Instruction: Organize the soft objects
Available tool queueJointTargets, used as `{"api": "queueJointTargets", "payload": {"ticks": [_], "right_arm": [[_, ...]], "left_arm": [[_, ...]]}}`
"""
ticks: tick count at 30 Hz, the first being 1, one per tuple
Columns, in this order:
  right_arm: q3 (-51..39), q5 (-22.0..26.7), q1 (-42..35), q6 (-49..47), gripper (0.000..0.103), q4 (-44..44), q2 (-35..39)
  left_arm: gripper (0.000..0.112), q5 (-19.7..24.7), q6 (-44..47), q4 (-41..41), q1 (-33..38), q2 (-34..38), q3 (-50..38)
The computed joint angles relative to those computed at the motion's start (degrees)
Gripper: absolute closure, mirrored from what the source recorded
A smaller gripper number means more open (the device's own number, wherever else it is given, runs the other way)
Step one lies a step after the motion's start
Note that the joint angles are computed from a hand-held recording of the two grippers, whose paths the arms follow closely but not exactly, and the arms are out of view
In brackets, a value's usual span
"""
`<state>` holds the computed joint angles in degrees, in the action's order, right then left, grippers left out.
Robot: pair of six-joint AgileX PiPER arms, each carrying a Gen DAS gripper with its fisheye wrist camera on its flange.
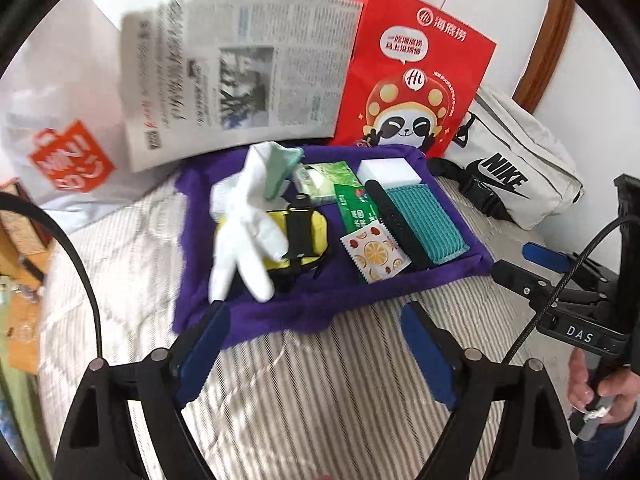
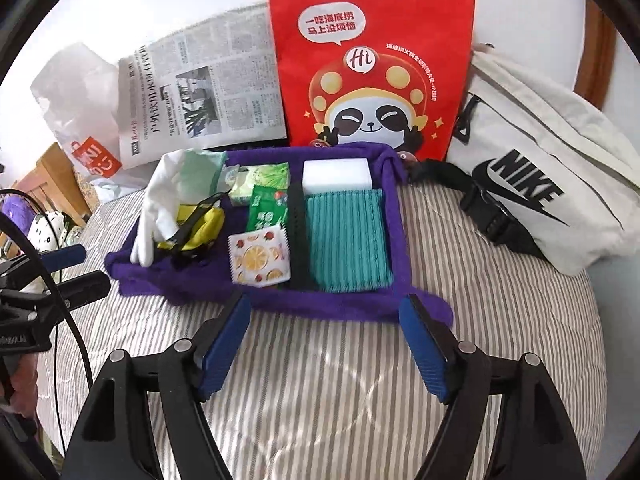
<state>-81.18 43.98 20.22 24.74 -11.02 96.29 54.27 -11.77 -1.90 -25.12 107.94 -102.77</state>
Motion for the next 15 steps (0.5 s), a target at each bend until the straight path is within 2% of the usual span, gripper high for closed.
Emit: {"api": "queueJointTargets", "payload": {"ticks": [2, 5, 15], "right_arm": [[1.39, 0.57, 1.53, 2.15, 0.025, -0.66, -1.96], [2.88, 1.79, 4.24, 7.52, 0.010, -4.28, -4.27], [7.70, 6.49, 12.51, 20.44, 0.003, -12.48, -12.38]], "left_arm": [[0.021, -0.69, -2.97, 3.15, -1.45, -3.13, 3.28], [0.019, -1.16, -6.59, 6.31, -3.18, -6.71, 6.74], [0.016, -0.16, -19.04, 16.78, -10.12, -16.73, 15.87]]}}
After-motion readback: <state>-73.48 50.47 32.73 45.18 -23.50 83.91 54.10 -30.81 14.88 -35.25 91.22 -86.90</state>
